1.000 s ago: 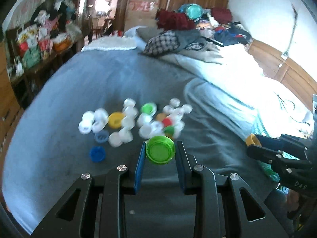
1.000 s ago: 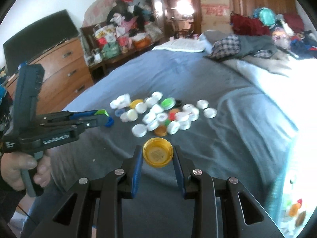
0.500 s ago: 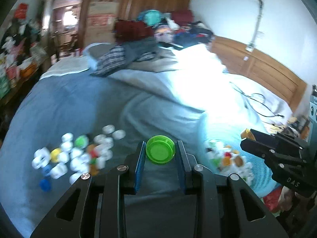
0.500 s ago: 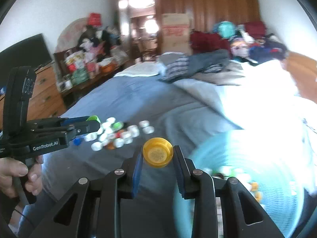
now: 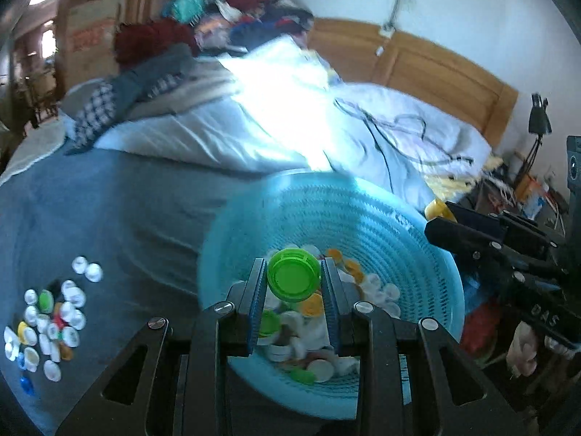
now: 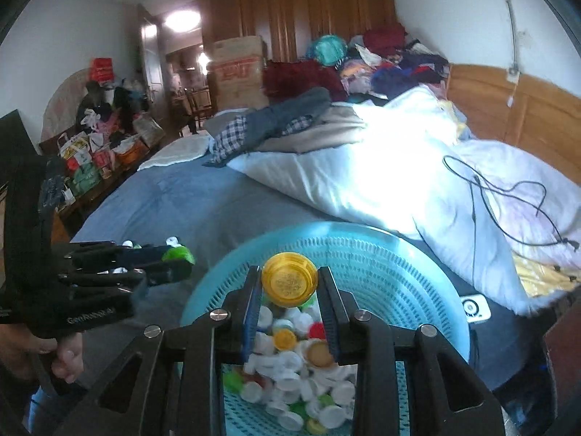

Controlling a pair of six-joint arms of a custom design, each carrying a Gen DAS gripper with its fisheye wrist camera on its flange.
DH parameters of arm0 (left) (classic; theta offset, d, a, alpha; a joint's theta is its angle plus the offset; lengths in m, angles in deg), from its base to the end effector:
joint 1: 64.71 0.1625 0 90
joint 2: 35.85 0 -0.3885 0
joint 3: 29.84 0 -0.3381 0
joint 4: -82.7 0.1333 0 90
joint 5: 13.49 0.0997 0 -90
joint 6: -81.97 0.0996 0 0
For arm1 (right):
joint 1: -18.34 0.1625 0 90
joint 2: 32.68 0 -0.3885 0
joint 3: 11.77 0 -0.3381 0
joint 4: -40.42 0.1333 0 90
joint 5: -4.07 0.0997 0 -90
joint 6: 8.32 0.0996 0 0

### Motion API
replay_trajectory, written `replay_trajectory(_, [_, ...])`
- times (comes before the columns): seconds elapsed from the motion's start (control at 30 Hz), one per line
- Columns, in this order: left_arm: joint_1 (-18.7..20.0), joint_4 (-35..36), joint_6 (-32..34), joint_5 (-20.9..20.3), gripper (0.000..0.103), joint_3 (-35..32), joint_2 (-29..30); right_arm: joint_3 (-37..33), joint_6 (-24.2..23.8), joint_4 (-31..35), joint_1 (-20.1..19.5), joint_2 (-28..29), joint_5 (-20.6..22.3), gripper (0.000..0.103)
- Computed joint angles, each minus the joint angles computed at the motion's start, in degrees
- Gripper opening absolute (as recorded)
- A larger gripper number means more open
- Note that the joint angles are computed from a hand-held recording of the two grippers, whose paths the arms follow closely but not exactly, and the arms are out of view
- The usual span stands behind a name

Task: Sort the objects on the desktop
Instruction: 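Carry the amber and green caps over the teal basket and release both, then grasp a blue cap with left while right grasps a white cap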

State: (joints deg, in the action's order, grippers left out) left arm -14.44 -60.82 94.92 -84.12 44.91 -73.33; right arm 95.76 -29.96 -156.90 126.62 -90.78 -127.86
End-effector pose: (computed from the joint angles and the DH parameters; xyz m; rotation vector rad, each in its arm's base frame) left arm -0.3191 -0.6442 0.1318 1.1963 2.5720 -0.5059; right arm 0.2331 -0.4927 0.2806 0.3044 -2.1675 1.1596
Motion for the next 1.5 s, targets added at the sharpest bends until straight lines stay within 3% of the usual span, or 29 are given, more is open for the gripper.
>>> replay_trajectory(0.17, [-0.91, 4.06, -0.67, -0.40, 0.026, -1.68, 1.58, 1.90, 2.82, 2.74, -2.30, -2.58, 2.27, 0.033])
replay_trajectory(0.2, [-1.03, 4.00, -0.64, -0.28, 0.032, -1.55, 1.62, 2.28, 3.16, 2.98, -2.39, -2.70, 2.24, 0.034])
replay_trajectory(0.23, [-1.14, 3.42, -0.68, 0.21, 0.037, -1.44, 1.76, 2.42, 3.32, 3.75, -2.53, -2.87, 2.09, 0.053])
replay_trajectory(0.3, [-1.35, 0.07, -1.05, 2.09, 0.059, -0.22, 1.81, 3.55, 2.77, 1.32, -2.61, -2.84, 2.53, 0.084])
replay_trajectory(0.43, [-0.52, -1.73, -1.48, 3.55, 0.059, 0.23, 1.29, 3.73, 2.58, 0.08, -2.59, -3.20, 3.11, 0.085])
replay_trajectory(0.63, [2.48, -6.63, -1.34, 8.61, 0.063, 6.54, -2.73, 5.28, 3.65, -0.66, -2.60, -3.17, 4.80, 0.087])
replay_trajectory(0.83, [9.98, -12.90, -3.78, 14.52, 0.063, 16.19, -11.58, 5.73, 3.85, 0.92, -1.76, -0.10, 6.24, 0.087])
replay_trajectory(1.03, [18.43, -17.74, -5.61, 20.46, 0.063, 18.75, -17.73, 1.67, 3.82, 3.33, -0.56, 5.74, 8.40, 0.087])
replay_trajectory(1.13, [21.69, -18.42, -4.73, 20.73, 0.063, 17.10, -18.27, -2.46, 2.90, 6.23, 0.74, 9.90, 9.22, 0.087])
replay_trajectory(1.27, [25.48, -16.20, -1.68, 16.94, 0.063, 12.74, -17.26, -7.78, 2.31, 10.59, 1.98, 14.92, 9.61, 0.087])
replay_trajectory(1.5, [27.84, -13.31, 4.74, 15.87, 0.063, 6.32, -13.06, -16.91, 2.48, 18.64, 3.02, 22.65, 10.74, 0.087])
